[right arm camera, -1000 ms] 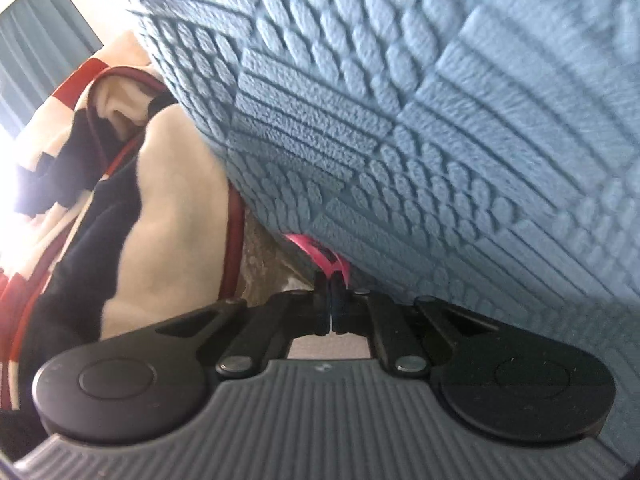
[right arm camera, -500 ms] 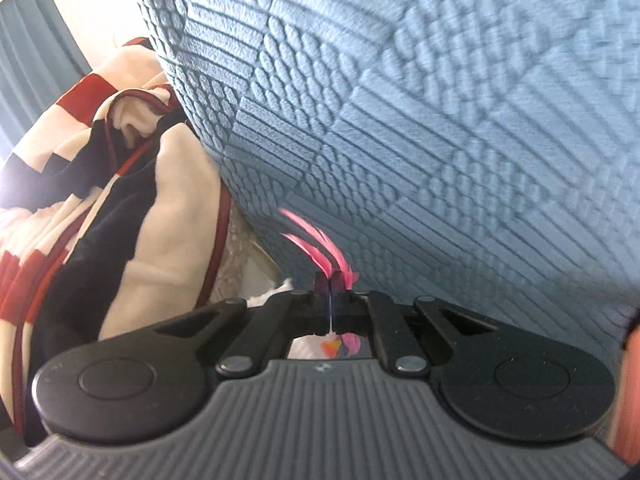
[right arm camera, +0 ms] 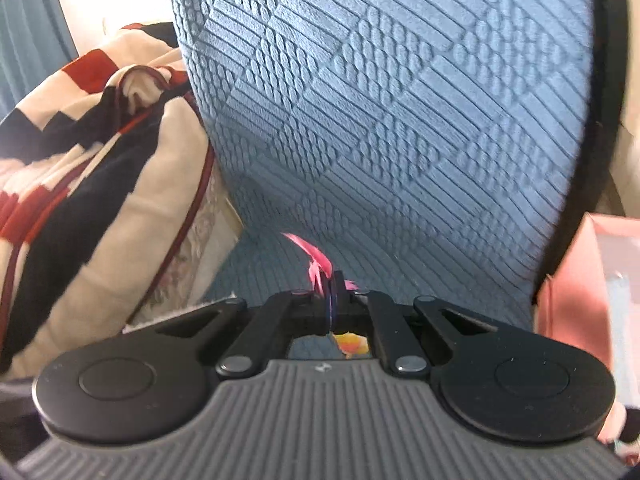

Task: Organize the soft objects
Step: 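Lift the tissue pack with left tool while right tool carries the bird toy toward the box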

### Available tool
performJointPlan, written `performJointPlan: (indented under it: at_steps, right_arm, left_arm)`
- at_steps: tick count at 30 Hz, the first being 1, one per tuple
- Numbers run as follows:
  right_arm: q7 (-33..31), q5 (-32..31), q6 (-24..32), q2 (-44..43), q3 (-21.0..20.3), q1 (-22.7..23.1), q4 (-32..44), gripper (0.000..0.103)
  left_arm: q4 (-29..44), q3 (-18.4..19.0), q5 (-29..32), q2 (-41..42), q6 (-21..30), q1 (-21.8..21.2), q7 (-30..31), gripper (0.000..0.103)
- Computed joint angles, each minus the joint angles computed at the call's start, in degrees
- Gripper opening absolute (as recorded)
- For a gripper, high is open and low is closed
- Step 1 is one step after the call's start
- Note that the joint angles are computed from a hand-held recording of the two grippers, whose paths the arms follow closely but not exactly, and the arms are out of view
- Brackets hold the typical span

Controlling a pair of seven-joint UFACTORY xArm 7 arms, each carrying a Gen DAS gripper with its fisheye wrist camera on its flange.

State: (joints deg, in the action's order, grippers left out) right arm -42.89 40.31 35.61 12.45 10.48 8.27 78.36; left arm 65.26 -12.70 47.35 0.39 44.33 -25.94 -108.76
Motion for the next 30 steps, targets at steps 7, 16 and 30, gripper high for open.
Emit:
performJointPlan:
  at_steps: [7, 16, 30]
  right_arm:
    - [-1.76, 3.05, 0.58, -6.83, -2.07, -0.95, -8.68, 0.004]
    - [-1.97, 5.0, 1.07, -14.03, -5.66, -0.2, -17.91, 0.004]
    - [-3.96, 4.88, 0.65, -24.26, -9.44, 3.9, -27.53, 0.005]
  left_arm:
    - [0.3, -0.82, 0.22, 0.08, 0.85, -1.31, 1.71, 0.002]
    - [-0.87, -1.99, 1.41, -1.28, 1.78, -2.47, 1.43, 0.002]
    - [-1.18, -4.55, 2.51, -3.29, 3.39, -3.52, 0.46, 0.002]
